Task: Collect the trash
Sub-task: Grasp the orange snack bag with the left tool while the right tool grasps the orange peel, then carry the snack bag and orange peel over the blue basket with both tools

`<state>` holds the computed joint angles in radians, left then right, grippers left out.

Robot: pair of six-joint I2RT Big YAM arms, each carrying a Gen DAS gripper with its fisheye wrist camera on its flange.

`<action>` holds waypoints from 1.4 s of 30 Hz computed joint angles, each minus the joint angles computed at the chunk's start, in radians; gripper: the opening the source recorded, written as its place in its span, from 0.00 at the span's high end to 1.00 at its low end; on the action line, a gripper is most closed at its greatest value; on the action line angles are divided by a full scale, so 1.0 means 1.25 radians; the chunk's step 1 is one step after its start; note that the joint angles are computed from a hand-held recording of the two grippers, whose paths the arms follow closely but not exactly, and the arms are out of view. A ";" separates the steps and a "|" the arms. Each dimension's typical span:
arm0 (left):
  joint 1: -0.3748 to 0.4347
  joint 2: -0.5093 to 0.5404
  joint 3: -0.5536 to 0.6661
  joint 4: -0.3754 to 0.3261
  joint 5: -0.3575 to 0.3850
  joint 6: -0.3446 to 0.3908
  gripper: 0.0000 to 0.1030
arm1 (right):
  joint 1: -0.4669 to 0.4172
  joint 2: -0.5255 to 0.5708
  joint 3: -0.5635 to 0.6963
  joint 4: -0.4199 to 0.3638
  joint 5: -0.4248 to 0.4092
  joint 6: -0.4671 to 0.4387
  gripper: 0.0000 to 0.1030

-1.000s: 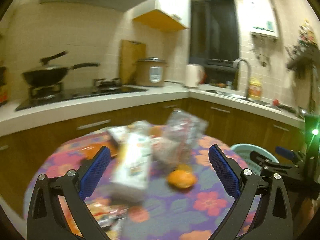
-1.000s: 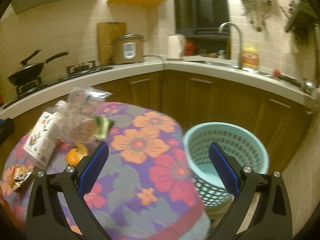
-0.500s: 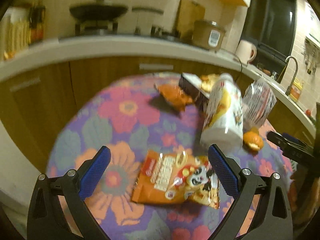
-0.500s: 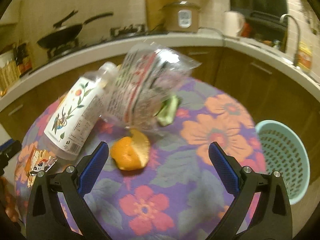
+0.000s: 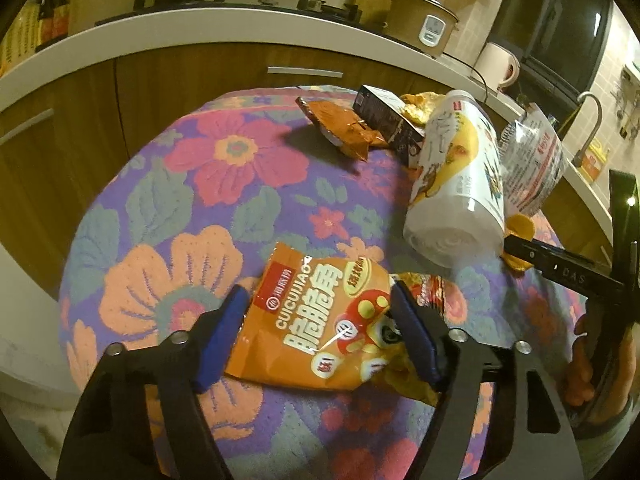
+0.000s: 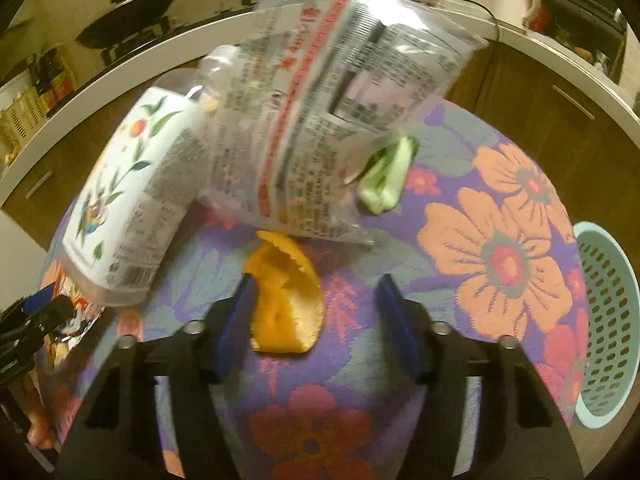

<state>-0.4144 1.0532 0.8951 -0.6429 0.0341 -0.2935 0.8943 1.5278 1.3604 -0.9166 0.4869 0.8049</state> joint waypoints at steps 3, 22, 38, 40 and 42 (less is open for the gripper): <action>-0.011 -0.012 -0.006 -0.003 -0.010 0.007 0.51 | 0.009 -0.002 -0.004 0.014 -0.011 0.000 0.72; -0.076 -0.088 -0.038 0.013 0.091 0.025 0.93 | 0.087 -0.202 -0.179 0.048 0.068 0.096 0.83; -0.208 -0.085 0.015 0.026 0.141 0.054 1.00 | 0.124 -0.371 -0.309 0.006 0.151 0.223 0.83; -0.232 -0.071 0.030 0.037 0.140 0.064 1.00 | 0.124 -0.394 -0.323 -0.006 0.161 0.241 0.83; -0.250 -0.060 0.044 0.046 0.143 0.071 1.00 | 0.122 -0.413 -0.335 -0.015 0.169 0.254 0.83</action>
<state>-0.7264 0.9781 0.9499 -0.5856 0.2133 -0.2051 1.0472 1.0111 0.9417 -0.9351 0.6986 1.1222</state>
